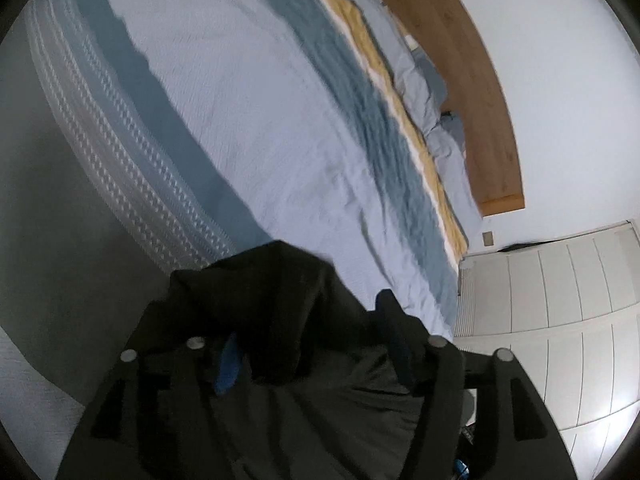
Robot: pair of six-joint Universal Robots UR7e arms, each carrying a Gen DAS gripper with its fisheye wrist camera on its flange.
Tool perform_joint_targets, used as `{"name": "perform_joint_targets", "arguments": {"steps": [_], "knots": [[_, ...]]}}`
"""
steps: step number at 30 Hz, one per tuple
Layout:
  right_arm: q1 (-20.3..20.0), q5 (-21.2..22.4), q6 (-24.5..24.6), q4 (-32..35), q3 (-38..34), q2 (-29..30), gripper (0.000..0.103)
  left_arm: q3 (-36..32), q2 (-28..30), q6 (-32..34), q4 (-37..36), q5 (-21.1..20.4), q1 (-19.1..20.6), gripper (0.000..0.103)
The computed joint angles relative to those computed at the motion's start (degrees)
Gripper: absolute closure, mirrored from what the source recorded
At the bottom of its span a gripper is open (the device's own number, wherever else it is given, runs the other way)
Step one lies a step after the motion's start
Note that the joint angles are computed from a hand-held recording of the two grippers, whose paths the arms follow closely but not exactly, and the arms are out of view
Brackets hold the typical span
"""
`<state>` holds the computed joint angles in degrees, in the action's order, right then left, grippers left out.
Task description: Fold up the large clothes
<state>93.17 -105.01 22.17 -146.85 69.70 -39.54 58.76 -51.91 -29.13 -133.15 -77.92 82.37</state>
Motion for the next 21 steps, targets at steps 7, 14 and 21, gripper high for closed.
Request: {"name": "perform_joint_targets", "arguments": {"steps": [7, 14, 21], "knots": [[1.19, 0.66, -0.1, -3.59, 0.96, -1.5, 0.033, 0.58, -3.05, 3.22, -1.25, 5.54, -2.53, 0.035], [1.88, 1.38, -0.57, -7.23, 2.36, -3.44, 0.012, 3.61, -6.23, 10.81, 0.05, 15.51, -7.04, 0.034], [4.24, -2.95, -4.06, -7.65, 3.58, -5.49, 0.011, 12.05, -9.27, 14.7, -2.29, 22.63, -11.39, 0.034]]}}
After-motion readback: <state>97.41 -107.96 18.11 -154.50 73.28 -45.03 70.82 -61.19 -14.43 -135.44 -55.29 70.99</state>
